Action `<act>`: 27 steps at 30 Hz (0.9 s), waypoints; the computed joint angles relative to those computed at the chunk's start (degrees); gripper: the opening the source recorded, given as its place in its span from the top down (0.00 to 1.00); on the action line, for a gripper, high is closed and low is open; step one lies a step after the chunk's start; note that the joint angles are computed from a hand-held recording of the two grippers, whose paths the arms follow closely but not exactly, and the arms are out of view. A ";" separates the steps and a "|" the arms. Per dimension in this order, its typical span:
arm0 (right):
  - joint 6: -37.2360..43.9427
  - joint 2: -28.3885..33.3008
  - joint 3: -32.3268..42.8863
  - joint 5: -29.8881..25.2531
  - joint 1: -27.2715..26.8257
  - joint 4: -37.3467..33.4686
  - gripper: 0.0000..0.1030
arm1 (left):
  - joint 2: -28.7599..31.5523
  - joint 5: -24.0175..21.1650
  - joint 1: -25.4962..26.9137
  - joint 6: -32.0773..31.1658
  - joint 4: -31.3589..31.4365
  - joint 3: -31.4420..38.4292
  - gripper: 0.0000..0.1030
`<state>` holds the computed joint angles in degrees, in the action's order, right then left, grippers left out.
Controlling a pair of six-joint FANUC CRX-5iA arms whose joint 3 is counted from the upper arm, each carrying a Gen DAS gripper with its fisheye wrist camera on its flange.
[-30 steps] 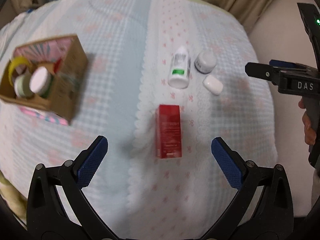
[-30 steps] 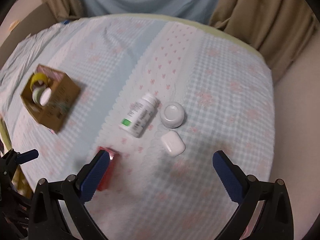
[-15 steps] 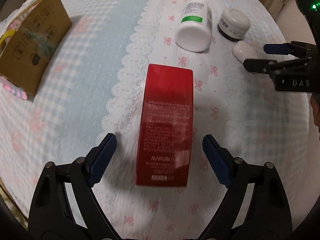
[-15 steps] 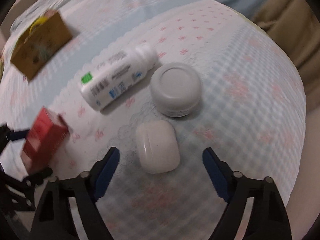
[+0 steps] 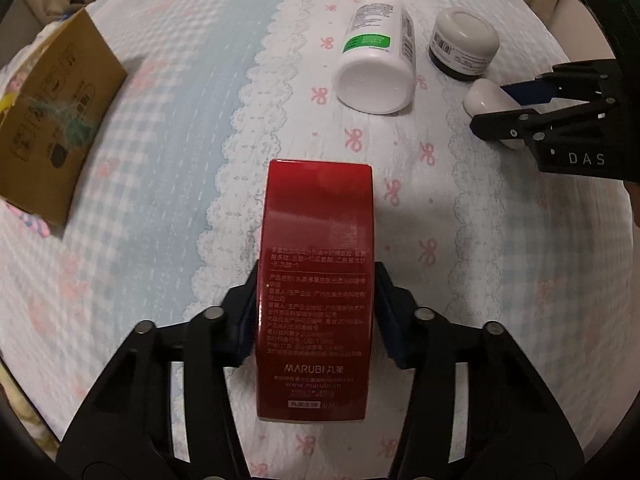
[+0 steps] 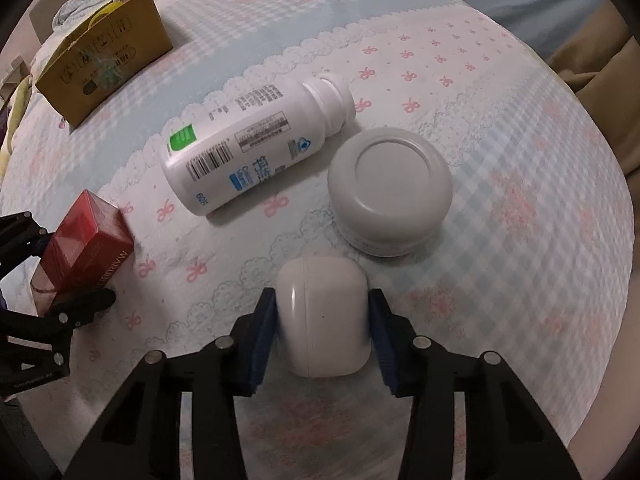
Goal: Organize rigid objects
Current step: 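Grasp the red box with the left tool while the right tool grasps the white case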
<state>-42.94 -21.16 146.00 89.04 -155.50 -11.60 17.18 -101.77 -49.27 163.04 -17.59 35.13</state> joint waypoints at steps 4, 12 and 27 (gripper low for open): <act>-0.77 -0.70 -1.19 -0.26 0.11 0.11 0.60 | -1.81 2.19 0.69 0.22 0.91 -2.35 0.62; -3.52 1.31 0.60 -0.34 -0.08 -0.05 0.60 | -4.86 4.10 0.58 1.21 1.04 -4.69 0.63; -12.29 7.96 4.59 0.27 -0.41 -0.84 0.60 | -7.77 3.50 -0.60 1.63 -0.25 -2.23 0.63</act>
